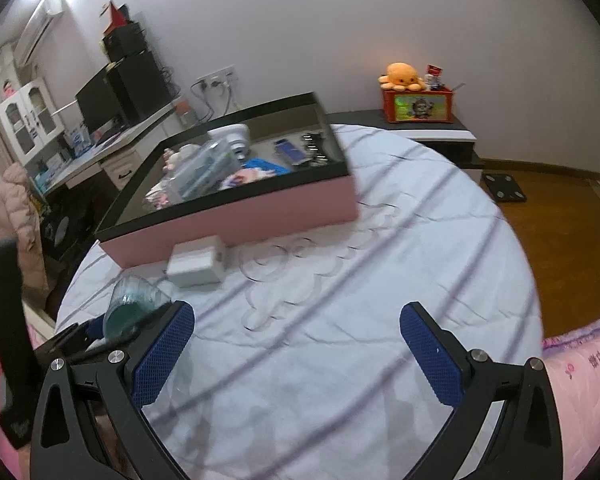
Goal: Organize rigid objects
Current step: 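Grasp the teal clear container with left tool while right tool grasps white charger, then carry container and charger into the pink box, open both tools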
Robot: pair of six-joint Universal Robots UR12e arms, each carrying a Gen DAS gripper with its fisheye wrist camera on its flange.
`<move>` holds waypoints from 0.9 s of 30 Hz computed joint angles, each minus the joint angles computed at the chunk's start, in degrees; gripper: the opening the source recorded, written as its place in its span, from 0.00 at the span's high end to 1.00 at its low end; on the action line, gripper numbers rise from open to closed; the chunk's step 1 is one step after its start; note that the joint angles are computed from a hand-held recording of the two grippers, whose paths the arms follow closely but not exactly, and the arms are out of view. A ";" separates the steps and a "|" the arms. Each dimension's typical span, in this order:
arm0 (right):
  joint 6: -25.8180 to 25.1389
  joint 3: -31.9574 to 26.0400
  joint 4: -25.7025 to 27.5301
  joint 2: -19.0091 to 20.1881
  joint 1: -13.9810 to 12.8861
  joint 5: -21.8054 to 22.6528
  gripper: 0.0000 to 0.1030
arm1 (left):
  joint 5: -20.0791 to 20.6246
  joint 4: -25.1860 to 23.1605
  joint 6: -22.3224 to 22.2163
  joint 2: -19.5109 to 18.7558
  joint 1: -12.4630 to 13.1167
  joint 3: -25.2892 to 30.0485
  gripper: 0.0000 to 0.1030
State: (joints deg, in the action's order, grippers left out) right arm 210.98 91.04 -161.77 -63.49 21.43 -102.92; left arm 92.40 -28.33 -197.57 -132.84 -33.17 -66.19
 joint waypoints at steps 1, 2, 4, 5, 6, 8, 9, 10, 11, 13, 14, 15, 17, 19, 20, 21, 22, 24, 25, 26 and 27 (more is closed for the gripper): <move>-0.78 -1.32 0.82 0.77 0.16 0.34 0.00 | 0.66 0.26 0.04 0.41 0.15 -0.67 0.28; -1.32 -2.13 1.30 1.28 0.24 0.68 0.00 | 1.14 0.40 0.07 0.69 0.27 -1.14 0.28; -2.50 -4.44 2.76 2.70 0.49 1.25 0.00 | 2.14 0.44 0.16 1.31 0.68 -2.17 0.28; -2.95 -5.42 3.46 3.32 0.61 1.27 0.00 | 2.61 0.56 0.15 1.52 0.85 -2.53 0.28; -3.46 -6.43 4.15 3.95 0.71 1.39 0.00 | 3.01 0.71 0.21 1.67 0.94 -2.83 0.28; -4.10 -8.79 6.42 5.40 0.88 1.62 0.00 | 4.18 0.96 0.44 1.89 1.14 -3.19 0.28; -4.19 -9.51 7.05 5.86 0.92 1.74 0.00 | 4.60 1.04 0.57 1.95 1.26 -3.31 0.28; -4.31 -10.54 8.03 6.52 0.93 1.93 0.00 | 5.17 1.05 0.78 1.94 1.35 -3.31 0.28; -4.35 -11.17 8.73 6.92 0.98 1.88 0.00 | 5.64 1.07 0.88 1.90 1.44 -3.27 0.28; -4.58 -12.66 9.97 7.90 1.11 1.65 0.00 | 6.15 1.15 1.11 1.81 1.68 -3.19 0.28; -4.62 -13.13 10.41 8.22 1.18 1.45 0.00 | 6.38 1.14 1.17 1.75 1.78 -3.09 0.28; -4.78 -13.89 11.16 8.72 1.27 1.16 0.02 | 6.53 1.03 1.15 1.64 1.83 -2.86 0.28; -5.13 -14.89 12.46 9.37 1.34 1.35 0.10 | 7.04 1.05 1.17 1.52 1.99 -2.71 0.28; -6.11 -16.04 14.21 10.17 1.40 2.01 0.20 | 7.06 1.01 1.05 1.42 2.12 -2.57 0.28; -6.72 -16.31 14.51 10.42 1.47 2.29 0.21 | 7.04 0.98 0.99 1.36 2.17 -2.48 0.28; -7.29 -16.49 14.64 10.60 1.71 1.39 0.24 | 7.00 1.00 0.94 1.35 2.22 -2.46 0.28; -8.07 -16.48 14.31 10.67 1.96 0.62 0.36 | 6.91 1.03 0.93 1.35 2.29 -2.46 0.28; -7.95 -15.94 13.61 10.34 1.92 0.98 0.37 | 7.01 1.16 1.03 1.38 2.32 -2.51 0.28; -7.65 -15.10 12.53 9.85 1.69 2.14 0.37 | 7.04 1.22 1.05 1.42 2.29 -2.57 0.28; -7.58 -14.53 11.93 9.51 1.55 2.74 0.37 | 7.08 1.35 1.12 1.47 2.30 -2.64 0.28; -7.51 -13.96 11.43 9.15 1.43 3.19 0.37 | 7.17 1.59 1.19 1.65 2.30 -2.95 0.28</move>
State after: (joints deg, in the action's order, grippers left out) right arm 203.47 77.08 -150.35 -54.34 22.86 -99.73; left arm 99.57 -26.74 -196.38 -131.18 -30.87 -69.13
